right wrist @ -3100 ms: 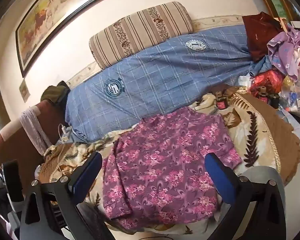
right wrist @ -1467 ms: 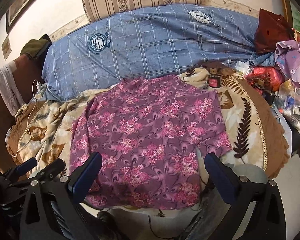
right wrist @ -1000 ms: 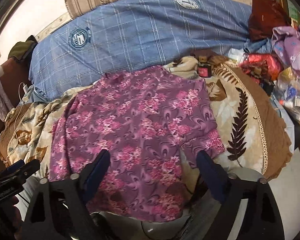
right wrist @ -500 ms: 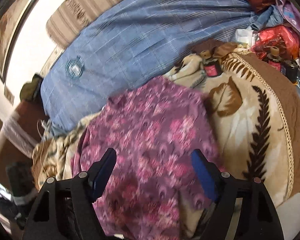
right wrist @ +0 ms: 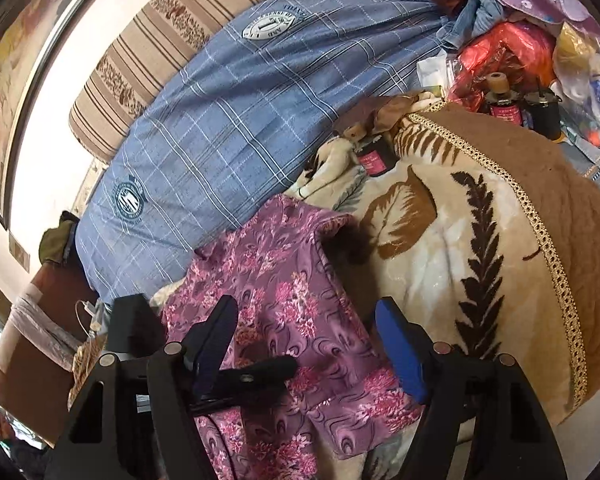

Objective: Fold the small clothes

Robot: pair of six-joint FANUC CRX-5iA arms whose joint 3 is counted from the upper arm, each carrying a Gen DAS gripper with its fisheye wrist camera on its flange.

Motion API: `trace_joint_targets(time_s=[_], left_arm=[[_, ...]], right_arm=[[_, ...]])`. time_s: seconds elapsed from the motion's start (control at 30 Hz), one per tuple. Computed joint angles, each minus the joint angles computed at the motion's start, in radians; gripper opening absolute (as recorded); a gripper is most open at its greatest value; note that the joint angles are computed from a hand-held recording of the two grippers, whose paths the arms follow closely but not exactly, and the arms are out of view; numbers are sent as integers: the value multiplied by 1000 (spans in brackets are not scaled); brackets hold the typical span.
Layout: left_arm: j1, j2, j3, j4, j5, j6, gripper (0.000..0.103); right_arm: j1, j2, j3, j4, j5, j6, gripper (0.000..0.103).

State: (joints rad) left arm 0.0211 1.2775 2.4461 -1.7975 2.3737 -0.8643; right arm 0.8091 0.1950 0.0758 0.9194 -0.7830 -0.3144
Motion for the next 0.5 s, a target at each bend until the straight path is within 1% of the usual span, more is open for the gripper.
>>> trace_joint_targets(time_s=[0.03,0.07,0.1,0.13,0.17,0.2,0.27,0.33,0.4,0.43,0.5], left_arm=[[-24,6,14,-27,31,-13,74],[-44,12,29,-72,51,-33,60],[-62,18,36,-129,72,-54,24],[-79,13,26,-193,99,-68,8],[-75,8,17,-204,107,-56,2],[-58,10,29,-181,99,-38,1],[-25,0,75,-182,69,-78,1],[11,-42,54,-152,34,-131,1],[77,-99,-11,-90,-37,-164,0],[104,-128,-62,-67,-66,-187,0],[139,-191,-177,-70,-110,-246,0]], right_arm=[[-7,-7,-19,17,24,-23,71],[-10,-10,-29,25,39,-35,71],[-9,-11,-34,27,41,-38,70],[-9,-8,-32,24,42,-33,68],[-10,-7,-33,23,45,-29,67],[-9,-9,-34,20,49,-28,67],[-16,-22,-45,28,84,-39,67],[-18,-17,-2,-36,92,55,68],[-20,13,102,-138,94,244,69],[-25,35,168,-230,101,359,69],[-41,100,337,-448,65,597,70]])
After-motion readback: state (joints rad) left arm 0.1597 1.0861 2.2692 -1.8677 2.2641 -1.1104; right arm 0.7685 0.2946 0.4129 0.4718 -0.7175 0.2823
